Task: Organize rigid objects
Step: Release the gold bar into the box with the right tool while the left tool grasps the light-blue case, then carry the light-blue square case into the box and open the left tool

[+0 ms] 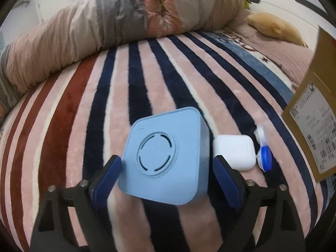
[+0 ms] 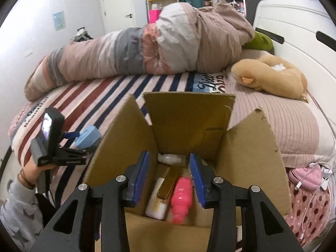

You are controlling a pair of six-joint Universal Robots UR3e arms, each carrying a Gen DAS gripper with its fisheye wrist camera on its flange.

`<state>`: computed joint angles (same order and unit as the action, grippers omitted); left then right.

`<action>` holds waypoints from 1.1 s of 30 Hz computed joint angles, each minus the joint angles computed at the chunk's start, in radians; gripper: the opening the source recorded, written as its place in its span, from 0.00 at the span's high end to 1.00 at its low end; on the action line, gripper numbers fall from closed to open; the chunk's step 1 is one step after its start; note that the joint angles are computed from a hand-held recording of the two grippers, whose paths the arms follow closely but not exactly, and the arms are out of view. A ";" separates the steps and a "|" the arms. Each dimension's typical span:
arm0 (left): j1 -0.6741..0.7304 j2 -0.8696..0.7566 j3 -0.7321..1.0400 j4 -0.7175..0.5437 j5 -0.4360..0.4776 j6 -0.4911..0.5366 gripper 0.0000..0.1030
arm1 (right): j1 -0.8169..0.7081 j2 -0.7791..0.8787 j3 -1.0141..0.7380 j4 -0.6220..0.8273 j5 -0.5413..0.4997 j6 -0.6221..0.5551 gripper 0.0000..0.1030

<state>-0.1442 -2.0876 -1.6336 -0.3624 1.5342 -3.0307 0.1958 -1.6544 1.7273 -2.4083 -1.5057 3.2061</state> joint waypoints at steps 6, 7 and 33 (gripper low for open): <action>0.057 0.000 -0.002 -0.040 -0.121 0.000 0.13 | 0.022 0.009 -0.009 -0.017 0.001 -0.006 0.65; 0.058 0.001 -0.009 -0.025 -0.122 0.002 0.13 | 0.021 0.009 -0.009 -0.018 0.001 -0.006 0.65; 0.207 0.383 -0.147 -0.197 -0.426 0.126 0.23 | 0.161 0.146 -0.166 -0.120 0.165 -0.209 0.26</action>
